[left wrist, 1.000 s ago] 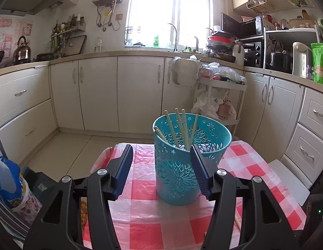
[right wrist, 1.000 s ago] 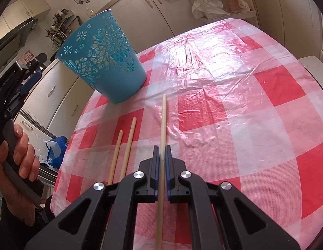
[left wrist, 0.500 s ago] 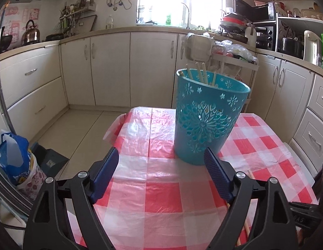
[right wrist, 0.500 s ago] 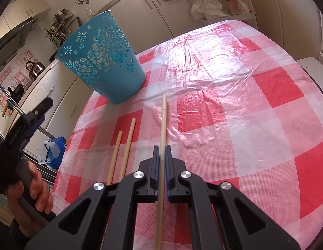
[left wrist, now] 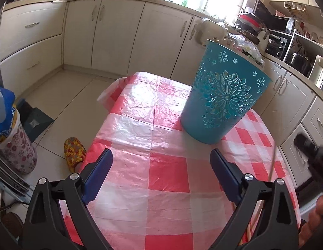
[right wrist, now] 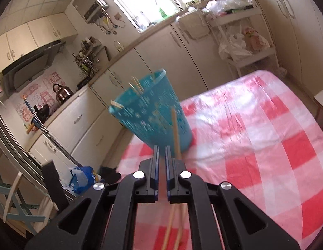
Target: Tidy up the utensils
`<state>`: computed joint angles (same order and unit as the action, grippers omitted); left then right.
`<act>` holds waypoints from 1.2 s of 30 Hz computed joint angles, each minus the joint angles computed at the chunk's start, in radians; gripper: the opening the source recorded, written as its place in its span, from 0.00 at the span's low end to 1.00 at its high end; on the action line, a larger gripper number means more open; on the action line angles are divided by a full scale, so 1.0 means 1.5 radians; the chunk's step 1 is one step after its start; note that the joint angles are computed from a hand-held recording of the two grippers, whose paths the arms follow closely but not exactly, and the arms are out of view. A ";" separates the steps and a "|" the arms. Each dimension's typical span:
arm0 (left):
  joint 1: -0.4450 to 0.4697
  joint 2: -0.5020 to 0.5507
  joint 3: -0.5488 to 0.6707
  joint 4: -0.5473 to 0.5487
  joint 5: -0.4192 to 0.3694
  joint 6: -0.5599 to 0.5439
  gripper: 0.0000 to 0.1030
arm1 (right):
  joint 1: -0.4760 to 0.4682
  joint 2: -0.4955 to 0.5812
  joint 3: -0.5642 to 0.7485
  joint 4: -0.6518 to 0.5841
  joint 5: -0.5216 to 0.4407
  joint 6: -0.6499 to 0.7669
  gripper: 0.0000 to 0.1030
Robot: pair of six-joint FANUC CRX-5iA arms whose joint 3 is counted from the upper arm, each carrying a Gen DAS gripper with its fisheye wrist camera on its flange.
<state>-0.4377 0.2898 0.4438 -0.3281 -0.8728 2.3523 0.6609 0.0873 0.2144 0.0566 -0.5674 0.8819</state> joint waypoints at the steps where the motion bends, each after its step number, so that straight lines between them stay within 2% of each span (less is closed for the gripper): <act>1: 0.001 0.000 -0.001 0.002 0.002 -0.003 0.88 | -0.003 0.011 0.026 -0.006 0.012 0.011 0.06; 5: 0.006 0.001 -0.003 0.018 0.005 -0.016 0.88 | -0.003 0.061 0.127 0.013 0.053 0.027 0.06; 9: 0.011 -0.001 -0.010 0.029 0.015 -0.017 0.88 | -0.004 0.123 0.242 0.024 0.039 0.049 0.06; 11: 0.013 -0.004 -0.015 0.033 0.023 -0.014 0.88 | -0.005 0.143 0.277 0.044 0.002 0.045 0.06; 13: 0.019 -0.011 -0.030 0.040 0.038 -0.009 0.88 | 0.001 0.140 0.258 0.109 -0.047 0.005 0.07; 15: 0.023 -0.017 -0.042 0.044 0.049 -0.004 0.88 | 0.007 0.134 0.235 0.120 -0.117 0.019 0.09; 17: 0.024 -0.018 -0.045 0.046 0.053 -0.004 0.88 | 0.006 0.156 0.249 0.086 -0.226 0.057 0.16; 19: 0.023 -0.018 -0.044 0.044 0.052 -0.005 0.88 | -0.003 0.197 0.290 0.030 -0.320 0.094 0.16; 27: 0.026 -0.019 -0.047 0.052 0.053 -0.009 0.88 | 0.003 0.306 0.378 0.048 -0.428 0.135 0.15; 29: 0.026 -0.020 -0.048 0.052 0.054 -0.009 0.88 | 0.013 0.305 0.358 0.084 -0.421 0.151 0.07; 32: 0.026 -0.020 -0.049 0.054 0.056 -0.008 0.88 | 0.010 0.284 0.326 0.082 -0.400 0.145 0.06; 36: 0.027 -0.021 -0.051 0.056 0.058 -0.007 0.88 | 0.000 0.199 0.232 0.089 -0.313 0.066 0.06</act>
<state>-0.3972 0.2587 0.3677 -0.2443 -0.7853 2.3417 0.6605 0.3857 0.5629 0.1903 -1.0375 0.9812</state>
